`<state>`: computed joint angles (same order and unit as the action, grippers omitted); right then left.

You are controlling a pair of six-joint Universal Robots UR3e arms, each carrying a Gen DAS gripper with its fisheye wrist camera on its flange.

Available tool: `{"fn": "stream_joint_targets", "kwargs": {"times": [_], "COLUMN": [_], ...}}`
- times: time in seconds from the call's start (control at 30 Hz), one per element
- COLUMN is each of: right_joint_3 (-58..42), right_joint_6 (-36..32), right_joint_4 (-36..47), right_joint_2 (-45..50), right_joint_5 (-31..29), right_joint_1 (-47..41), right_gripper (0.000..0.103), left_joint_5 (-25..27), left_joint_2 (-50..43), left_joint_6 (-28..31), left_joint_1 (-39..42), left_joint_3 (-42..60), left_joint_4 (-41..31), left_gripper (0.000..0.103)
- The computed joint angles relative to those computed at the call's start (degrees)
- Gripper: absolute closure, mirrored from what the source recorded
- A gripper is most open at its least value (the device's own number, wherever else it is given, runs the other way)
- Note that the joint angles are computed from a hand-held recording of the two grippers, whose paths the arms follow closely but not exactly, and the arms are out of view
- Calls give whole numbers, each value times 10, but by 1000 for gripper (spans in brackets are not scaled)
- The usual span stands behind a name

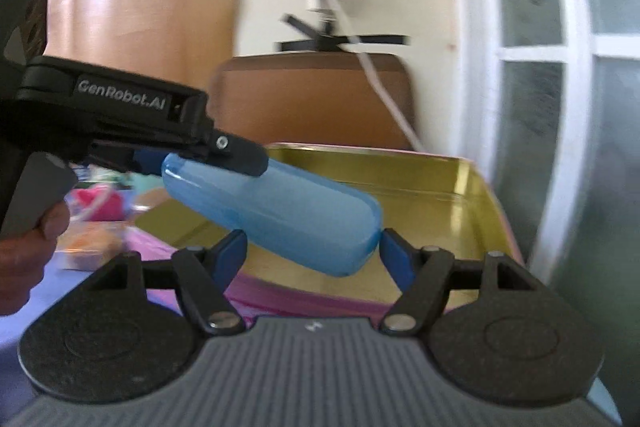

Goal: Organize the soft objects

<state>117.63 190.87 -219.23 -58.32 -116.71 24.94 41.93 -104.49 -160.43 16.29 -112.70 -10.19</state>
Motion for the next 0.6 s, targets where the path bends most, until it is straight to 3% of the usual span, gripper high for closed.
{"fn": "stream_joint_targets", "kwargs": {"times": [0.13,0.23,0.3,0.37,0.43,0.5,0.6], "right_joint_3": [35,29,31,18,-15,-71,-191], "right_joint_6": [27,36,41,37,28,18,5], "right_joint_4": [-62,-90,-123,-123,-80,-19,94], "right_joint_2": [11,18,28,30,33,45,81], "right_joint_5": [-24,-30,-15,39,91,142,205], "right_joint_1": [2,18,36,42,55,65,76], "right_gripper": [28,29,43,65,73,75,75], "left_joint_5": [23,-25,-81,-138,-164,-165,-153], "left_joint_2": [-8,43,97,164,236,285,297], "left_joint_6": [8,43,97,187,314,430,534], "left_joint_1": [-12,47,125,229,336,439,562], "left_joint_3": [-8,-57,-106,-167,-209,-230,-238], "left_joint_4": [15,-1,-40,-115,-247,-372,-476], "left_gripper": [29,29,29,29,29,25,24]}}
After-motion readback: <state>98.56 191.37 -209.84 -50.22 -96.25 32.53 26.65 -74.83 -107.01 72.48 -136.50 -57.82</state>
